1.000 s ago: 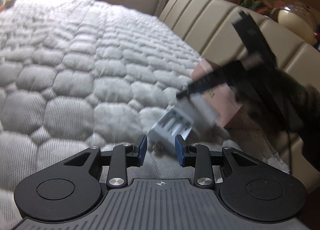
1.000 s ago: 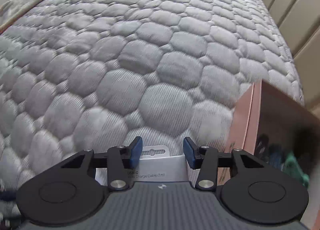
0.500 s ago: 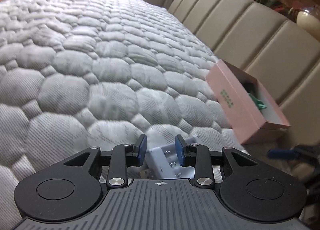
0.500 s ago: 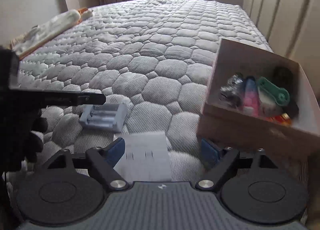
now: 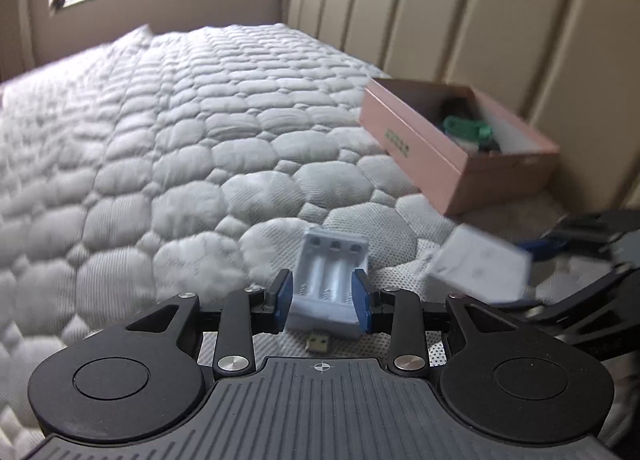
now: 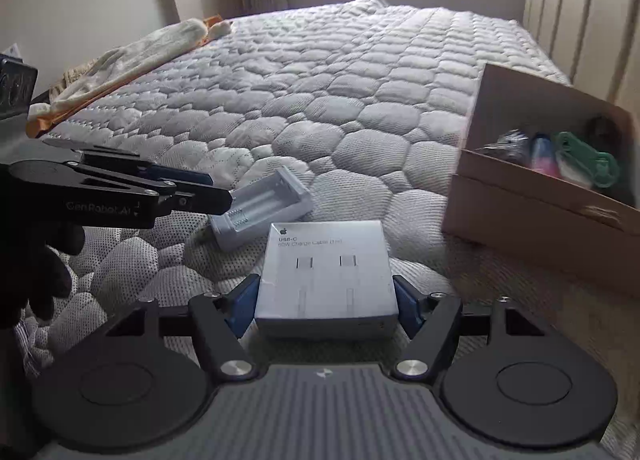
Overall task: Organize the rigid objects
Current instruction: 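Grasp the white battery charger with the left tool while the right holds the white USB-C box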
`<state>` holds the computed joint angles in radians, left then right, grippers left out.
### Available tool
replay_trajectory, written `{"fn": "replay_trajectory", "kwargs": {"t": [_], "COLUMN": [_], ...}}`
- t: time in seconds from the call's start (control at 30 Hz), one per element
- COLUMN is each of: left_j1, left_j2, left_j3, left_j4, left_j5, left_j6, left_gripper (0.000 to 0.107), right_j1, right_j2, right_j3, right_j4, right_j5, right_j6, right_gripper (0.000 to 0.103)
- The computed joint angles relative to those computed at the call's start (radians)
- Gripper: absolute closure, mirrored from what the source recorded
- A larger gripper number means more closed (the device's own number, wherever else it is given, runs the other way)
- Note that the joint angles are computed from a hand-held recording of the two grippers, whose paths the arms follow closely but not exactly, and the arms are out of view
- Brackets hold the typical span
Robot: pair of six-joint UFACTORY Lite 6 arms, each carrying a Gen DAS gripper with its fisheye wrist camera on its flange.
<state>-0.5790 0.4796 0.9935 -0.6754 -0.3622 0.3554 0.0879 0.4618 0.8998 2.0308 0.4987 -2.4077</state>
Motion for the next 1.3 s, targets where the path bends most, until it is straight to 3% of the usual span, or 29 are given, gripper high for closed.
{"fn": "replay_trajectory", "kwargs": {"t": [0.07, 0.13, 0.3, 0.47, 0.83, 1.0, 1.13, 1.3], "left_j1": [-0.026, -0.029, -0.049, -0.050, -0.044, -0.042, -0.076, -0.047], "left_j2": [0.057, 0.102, 0.151, 0.162, 0.178, 0.150, 0.109, 0.132], "left_j3": [0.072, 0.127, 0.183, 0.201, 0.217, 0.175, 0.127, 0.160], "left_j4": [-0.154, -0.203, -0.291, -0.295, -0.182, -0.066, -0.196, -0.288], "left_j5": [0.005, 0.031, 0.038, 0.061, 0.094, 0.064, -0.022, 0.005], "left_j6": [0.159, 0.202, 0.276, 0.282, 0.199, 0.079, 0.237, 0.341], "left_gripper": [0.072, 0.072, 0.068, 0.065, 0.051, 0.051, 0.052, 0.052], "right_j1": [-0.041, -0.101, -0.275, -0.381, -0.333, -0.321, -0.317, -0.315], "right_j2": [-0.057, -0.088, -0.082, 0.009, 0.052, 0.058, 0.064, 0.072], "right_j3": [-0.087, -0.140, -0.165, -0.121, -0.166, -0.168, -0.165, -0.156], "right_j4": [0.113, 0.160, 0.120, 0.043, 0.233, 0.253, 0.251, 0.243], "right_j5": [0.019, 0.038, 0.091, 0.165, 0.210, 0.216, 0.213, 0.210], "right_j6": [-0.147, -0.224, -0.195, -0.131, -0.336, -0.362, -0.367, -0.362], "right_gripper": [0.034, 0.034, 0.034, 0.020, 0.010, 0.004, 0.002, 0.000]}}
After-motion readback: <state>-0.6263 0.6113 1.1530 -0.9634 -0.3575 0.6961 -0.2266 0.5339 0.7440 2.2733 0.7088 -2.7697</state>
